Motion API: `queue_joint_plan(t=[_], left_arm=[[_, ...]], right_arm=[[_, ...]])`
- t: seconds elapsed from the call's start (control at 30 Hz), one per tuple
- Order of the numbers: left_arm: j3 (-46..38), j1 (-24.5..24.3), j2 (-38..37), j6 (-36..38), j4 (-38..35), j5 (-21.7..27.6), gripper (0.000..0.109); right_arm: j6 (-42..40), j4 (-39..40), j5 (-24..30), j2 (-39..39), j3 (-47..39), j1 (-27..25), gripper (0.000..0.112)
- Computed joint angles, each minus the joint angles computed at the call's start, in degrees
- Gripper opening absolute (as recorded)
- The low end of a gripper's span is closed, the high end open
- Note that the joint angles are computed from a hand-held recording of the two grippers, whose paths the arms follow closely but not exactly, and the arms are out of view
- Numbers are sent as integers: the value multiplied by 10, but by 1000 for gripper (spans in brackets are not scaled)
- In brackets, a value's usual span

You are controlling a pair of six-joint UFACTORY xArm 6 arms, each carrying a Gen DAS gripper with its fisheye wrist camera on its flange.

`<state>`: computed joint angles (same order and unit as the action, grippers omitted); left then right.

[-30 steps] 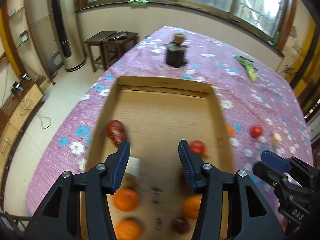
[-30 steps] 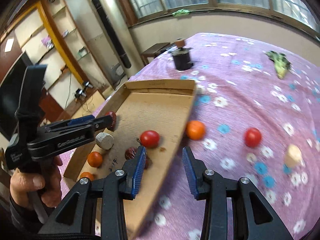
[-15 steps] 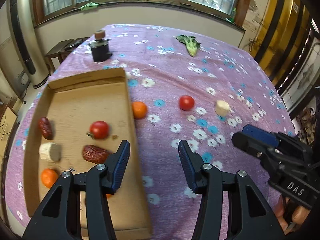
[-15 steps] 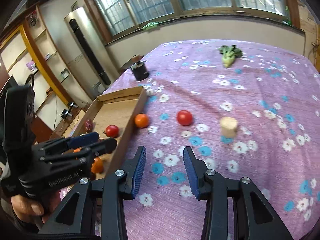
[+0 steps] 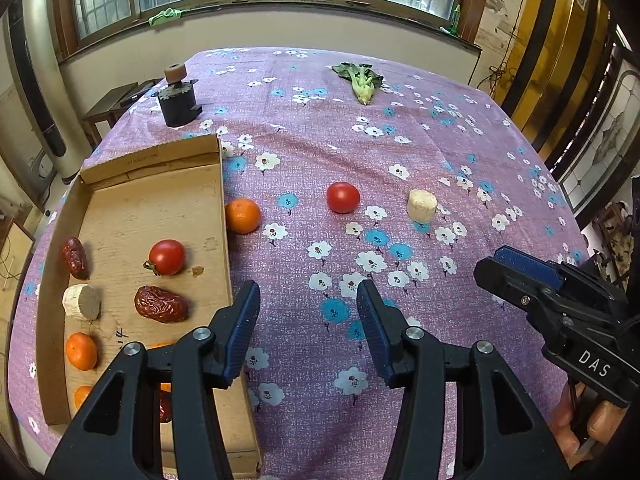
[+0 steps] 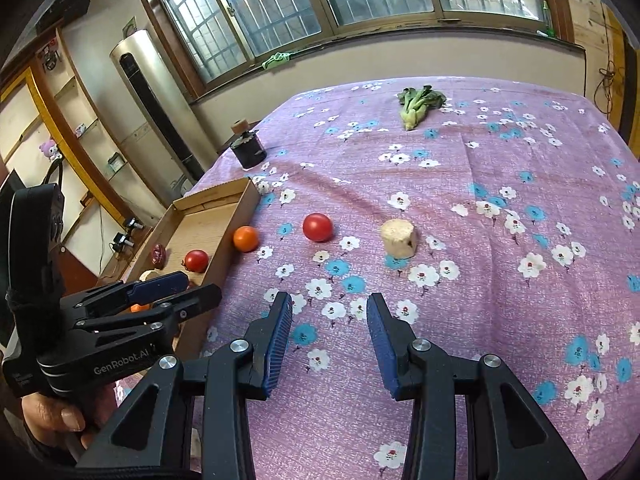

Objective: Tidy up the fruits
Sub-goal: 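Grasp a red tomato with the left tool while the right tool grasps a beige cube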

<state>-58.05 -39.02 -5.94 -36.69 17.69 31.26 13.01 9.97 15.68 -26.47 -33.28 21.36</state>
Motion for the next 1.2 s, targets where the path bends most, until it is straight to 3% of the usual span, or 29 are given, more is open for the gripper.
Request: queue_joint_plan(t=[0.4, 0.63, 0.87, 1.0, 1.1, 1.2], left_arm=[[-6, 3, 11, 14, -18, -7, 49], [-89, 7, 101, 34, -44, 11, 49], [-192, 11, 198, 41, -51, 47, 49], [-249, 12, 246, 36, -40, 68, 49], [-272, 16, 269, 65, -71, 60, 49], [-302, 10, 293, 63, -47, 75, 48]], right_arm=[[11, -23, -6, 11, 5, -8, 42], [64, -123, -20, 125, -64, -44, 42], [55, -134, -14, 218, -134, -60, 42], [107, -210, -10, 247, -159, -67, 37], [69, -157, -29, 247, -153, -73, 36], [43, -121, -36, 227, -134, -73, 35]])
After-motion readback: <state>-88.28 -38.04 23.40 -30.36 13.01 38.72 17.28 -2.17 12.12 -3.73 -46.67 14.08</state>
